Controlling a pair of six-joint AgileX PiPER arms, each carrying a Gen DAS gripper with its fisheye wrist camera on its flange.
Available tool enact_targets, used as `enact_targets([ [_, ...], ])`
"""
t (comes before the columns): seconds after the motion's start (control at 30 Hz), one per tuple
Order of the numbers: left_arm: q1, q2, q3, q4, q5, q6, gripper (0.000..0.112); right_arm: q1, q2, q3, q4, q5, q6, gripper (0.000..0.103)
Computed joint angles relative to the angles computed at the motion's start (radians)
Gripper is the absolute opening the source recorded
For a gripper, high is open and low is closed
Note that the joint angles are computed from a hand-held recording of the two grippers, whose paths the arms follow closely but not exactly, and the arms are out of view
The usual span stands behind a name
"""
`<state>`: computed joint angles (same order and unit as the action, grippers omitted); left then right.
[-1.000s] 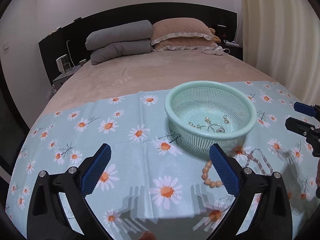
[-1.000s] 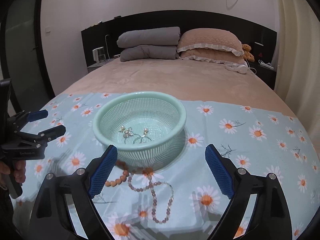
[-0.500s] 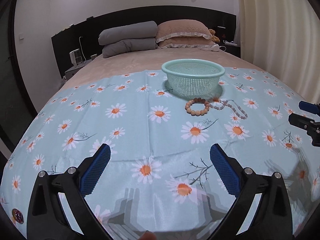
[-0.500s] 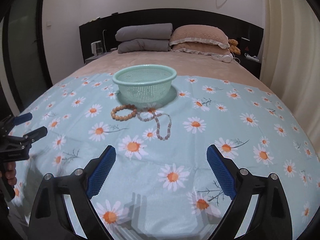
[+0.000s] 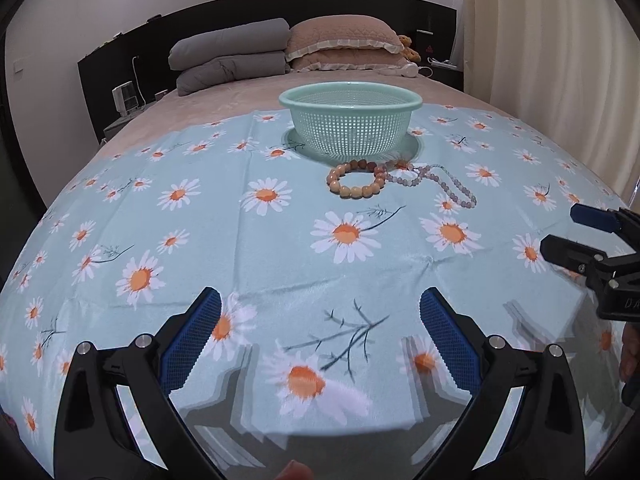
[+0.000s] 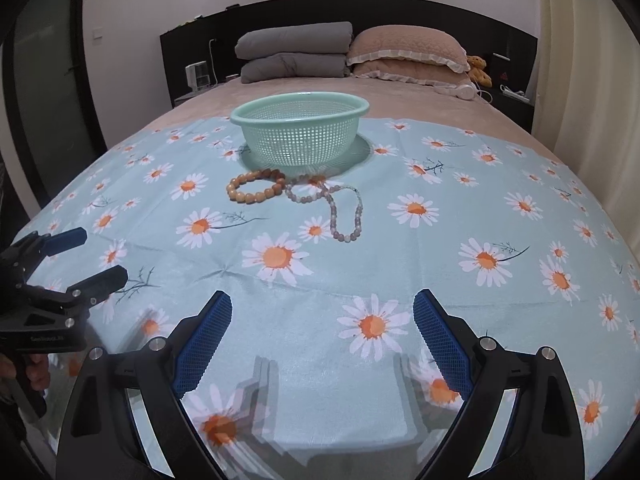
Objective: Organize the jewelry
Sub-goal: 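Withdraw both grippers from the basket and move toward the bead strands, then grasp the peach bead bracelet with the left gripper while the right grasps the pink necklace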
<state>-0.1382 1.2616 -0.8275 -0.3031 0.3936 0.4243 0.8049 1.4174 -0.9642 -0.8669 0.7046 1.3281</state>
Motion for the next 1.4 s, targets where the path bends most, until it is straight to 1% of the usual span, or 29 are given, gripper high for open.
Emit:
enact_targets([
  [0.03,-0.004,0.061,-0.052,-0.021,0.002,0.006,0.098,-0.050,0.026,-0.014,0.028,-0.042,-0.035,0.088],
  [0.07,-0.013,0.120,-0.101,-0.002,-0.005,-0.028,0.098,-0.101,0.051,-0.027,0.061,-0.090,-0.072,0.088],
  [0.1,-0.023,0.176,-0.154,0.046,-0.011,-0.091,0.098,-0.146,0.076,-0.039,0.089,-0.134,-0.102,0.088],
  [0.13,-0.024,0.231,-0.208,0.054,-0.007,-0.117,0.098,-0.180,0.103,-0.060,0.113,-0.163,-0.130,0.088],
  [0.2,-0.016,0.331,-0.313,0.018,0.014,-0.109,0.098,-0.238,0.161,-0.109,0.166,-0.206,-0.202,0.088],
  [0.23,-0.022,0.372,-0.354,0.041,0.009,-0.139,0.098,-0.256,0.190,-0.137,0.184,-0.213,-0.232,0.088],
  [0.3,-0.035,0.446,-0.434,0.079,0.018,-0.178,0.098,-0.282,0.248,-0.200,0.229,-0.216,-0.299,0.088],
  [0.37,-0.047,0.508,-0.502,0.084,0.029,-0.186,0.098,-0.293,0.295,-0.252,0.237,-0.213,-0.320,0.087],
  [0.4,-0.059,0.537,-0.532,0.114,0.034,-0.218,0.098,-0.297,0.319,-0.278,0.247,-0.203,-0.332,0.087],
  [0.5,-0.079,0.616,-0.621,0.150,0.079,-0.259,0.098,-0.312,0.386,-0.345,0.323,-0.163,-0.409,0.087],
  [0.53,-0.089,0.638,-0.646,0.185,0.099,-0.286,0.098,-0.312,0.404,-0.358,0.338,-0.153,-0.428,0.088],
  [0.57,-0.093,0.645,-0.651,0.189,0.095,-0.285,0.098,-0.306,0.411,-0.362,0.323,-0.144,-0.418,0.088],
  [0.63,-0.092,0.655,-0.659,0.146,0.097,-0.234,0.098,-0.298,0.416,-0.370,0.311,-0.131,-0.413,0.088],
  [0.7,-0.102,0.670,-0.677,0.194,0.115,-0.270,0.097,-0.294,0.421,-0.372,0.305,-0.122,-0.409,0.088],
  [0.77,-0.117,0.672,-0.673,0.260,0.106,-0.323,0.097,-0.284,0.425,-0.375,0.281,-0.110,-0.390,0.088],
  [0.8,-0.122,0.674,-0.675,0.281,0.107,-0.341,0.095,-0.281,0.424,-0.372,0.274,-0.109,-0.382,0.086],
  [0.83,-0.124,0.672,-0.671,0.292,0.103,-0.350,0.092,-0.280,0.423,-0.374,0.271,-0.108,-0.380,0.083],
  [0.9,-0.124,0.667,-0.660,0.308,0.092,-0.370,0.086,-0.276,0.417,-0.368,0.248,-0.106,-0.351,0.065],
  [0.93,-0.123,0.663,-0.655,0.305,0.085,-0.370,0.081,-0.276,0.416,-0.368,0.243,-0.105,-0.344,0.060],
  [1.0,-0.122,0.658,-0.647,0.320,0.075,-0.388,0.075,-0.275,0.415,-0.369,0.235,-0.102,-0.337,0.044],
  [1.03,-0.122,0.654,-0.641,0.320,0.069,-0.388,0.068,-0.272,0.414,-0.369,0.230,-0.100,-0.335,0.039],
  [1.07,-0.122,0.650,-0.636,0.326,0.062,-0.394,0.062,-0.271,0.416,-0.374,0.231,-0.098,-0.342,0.025],
  [1.1,-0.122,0.646,-0.631,0.333,0.055,-0.401,0.050,-0.269,0.417,-0.376,0.231,-0.096,-0.346,0.012],
  [1.13,-0.120,0.643,-0.626,0.335,0.051,-0.407,0.036,-0.266,0.417,-0.378,0.230,-0.093,-0.345,0.012],
  [1.17,-0.117,0.641,-0.626,0.333,0.051,-0.411,0.031,-0.268,0.415,-0.376,0.232,-0.096,-0.345,0.012],
  [1.23,-0.105,0.640,-0.628,0.310,0.050,-0.403,0.020,-0.277,0.400,-0.362,0.241,-0.108,-0.339,0.007],
  [1.27,-0.102,0.635,-0.625,0.315,0.049,-0.414,0.010,-0.281,0.388,-0.349,0.242,-0.115,-0.329,0.006],
  [1.4,-0.088,0.607,-0.599,0.271,0.053,-0.344,0.012,-0.295,0.336,-0.289,0.241,-0.135,-0.306,0.006],
])
